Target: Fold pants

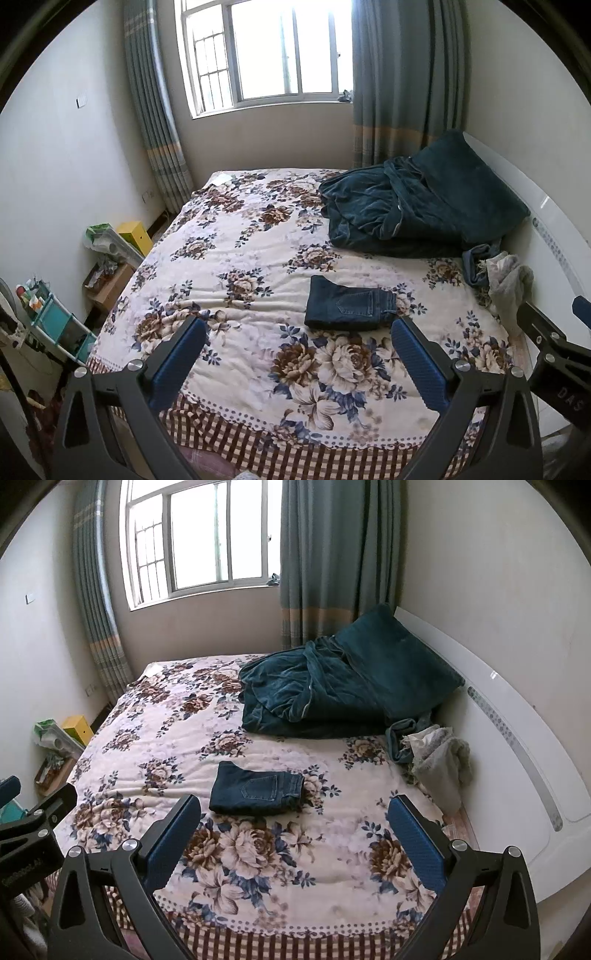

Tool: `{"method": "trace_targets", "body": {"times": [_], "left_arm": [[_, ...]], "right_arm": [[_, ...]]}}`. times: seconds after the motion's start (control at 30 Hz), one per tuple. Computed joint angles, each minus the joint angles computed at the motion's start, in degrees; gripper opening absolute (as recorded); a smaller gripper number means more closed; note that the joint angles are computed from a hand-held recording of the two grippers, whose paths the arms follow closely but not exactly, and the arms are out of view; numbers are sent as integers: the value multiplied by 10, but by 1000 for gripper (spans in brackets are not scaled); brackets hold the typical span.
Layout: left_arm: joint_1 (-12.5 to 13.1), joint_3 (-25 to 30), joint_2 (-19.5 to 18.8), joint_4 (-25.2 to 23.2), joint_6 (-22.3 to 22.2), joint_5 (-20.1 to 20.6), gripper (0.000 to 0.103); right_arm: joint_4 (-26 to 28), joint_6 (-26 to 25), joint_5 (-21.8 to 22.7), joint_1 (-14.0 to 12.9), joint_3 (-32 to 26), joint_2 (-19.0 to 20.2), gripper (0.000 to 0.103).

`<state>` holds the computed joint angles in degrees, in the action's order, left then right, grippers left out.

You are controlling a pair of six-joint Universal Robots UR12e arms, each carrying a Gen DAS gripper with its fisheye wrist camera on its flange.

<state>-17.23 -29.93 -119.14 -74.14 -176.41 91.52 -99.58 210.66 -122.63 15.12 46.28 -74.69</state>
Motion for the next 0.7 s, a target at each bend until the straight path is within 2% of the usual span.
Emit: {"method": "trace_targets", "body": {"times": [0.7], "left_arm": [[-4,2,1,3,-5,11,103]], "right_arm": [[-10,9,-2,0,30,-18,103]]}}
